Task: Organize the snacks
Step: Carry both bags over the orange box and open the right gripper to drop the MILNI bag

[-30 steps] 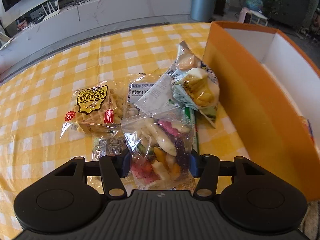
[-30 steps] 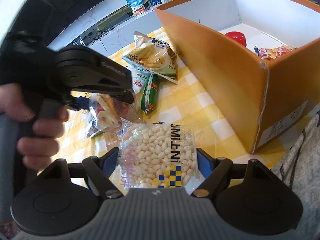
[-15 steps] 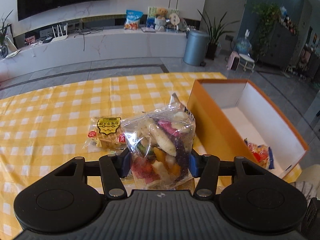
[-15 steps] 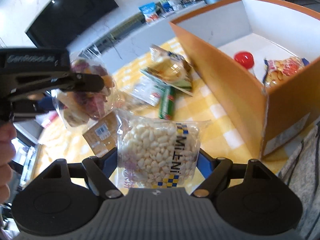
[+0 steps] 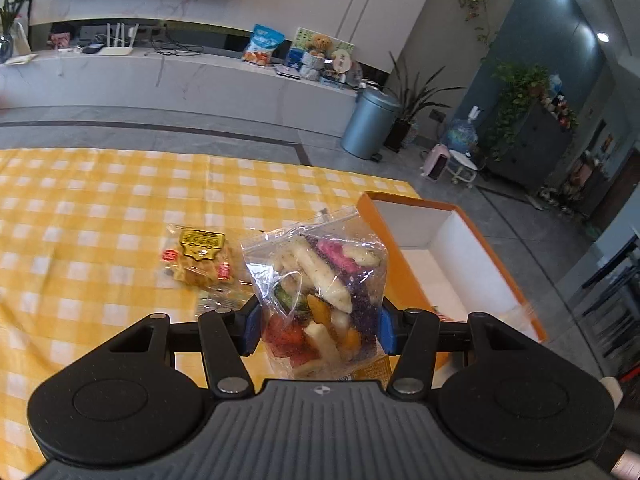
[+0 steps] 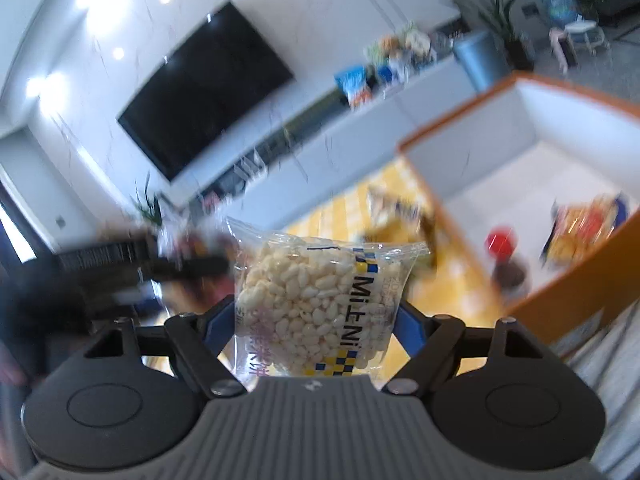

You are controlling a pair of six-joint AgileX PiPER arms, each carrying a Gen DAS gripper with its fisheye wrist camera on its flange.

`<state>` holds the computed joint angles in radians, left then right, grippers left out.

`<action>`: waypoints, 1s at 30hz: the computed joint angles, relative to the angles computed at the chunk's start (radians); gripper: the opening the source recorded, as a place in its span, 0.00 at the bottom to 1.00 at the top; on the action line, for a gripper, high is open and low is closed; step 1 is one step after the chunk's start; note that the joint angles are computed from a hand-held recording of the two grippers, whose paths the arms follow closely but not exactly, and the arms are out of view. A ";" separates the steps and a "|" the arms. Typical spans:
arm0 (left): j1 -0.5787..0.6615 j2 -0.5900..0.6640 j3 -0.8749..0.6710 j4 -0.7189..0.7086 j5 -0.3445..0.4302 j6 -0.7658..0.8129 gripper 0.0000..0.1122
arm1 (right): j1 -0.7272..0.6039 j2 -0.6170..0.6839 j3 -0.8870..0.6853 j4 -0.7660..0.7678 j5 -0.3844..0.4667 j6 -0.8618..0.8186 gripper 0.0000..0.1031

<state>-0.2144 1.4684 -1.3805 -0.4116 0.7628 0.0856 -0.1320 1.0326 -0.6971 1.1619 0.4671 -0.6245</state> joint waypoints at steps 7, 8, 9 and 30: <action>-0.032 0.046 -0.044 -0.090 0.014 0.068 0.55 | -0.293 0.051 -0.130 -0.137 0.105 0.080 0.76; -0.046 0.055 -0.053 -0.094 0.012 0.066 0.55 | -0.308 0.091 -0.165 -0.170 0.121 0.113 0.76; -0.061 0.066 -0.064 -0.095 0.009 0.064 0.55 | -0.315 0.137 -0.205 -0.207 0.141 0.143 0.76; -0.219 0.214 -0.203 0.039 -0.006 -0.104 0.55 | -0.195 0.438 -0.389 -0.480 0.110 0.400 0.87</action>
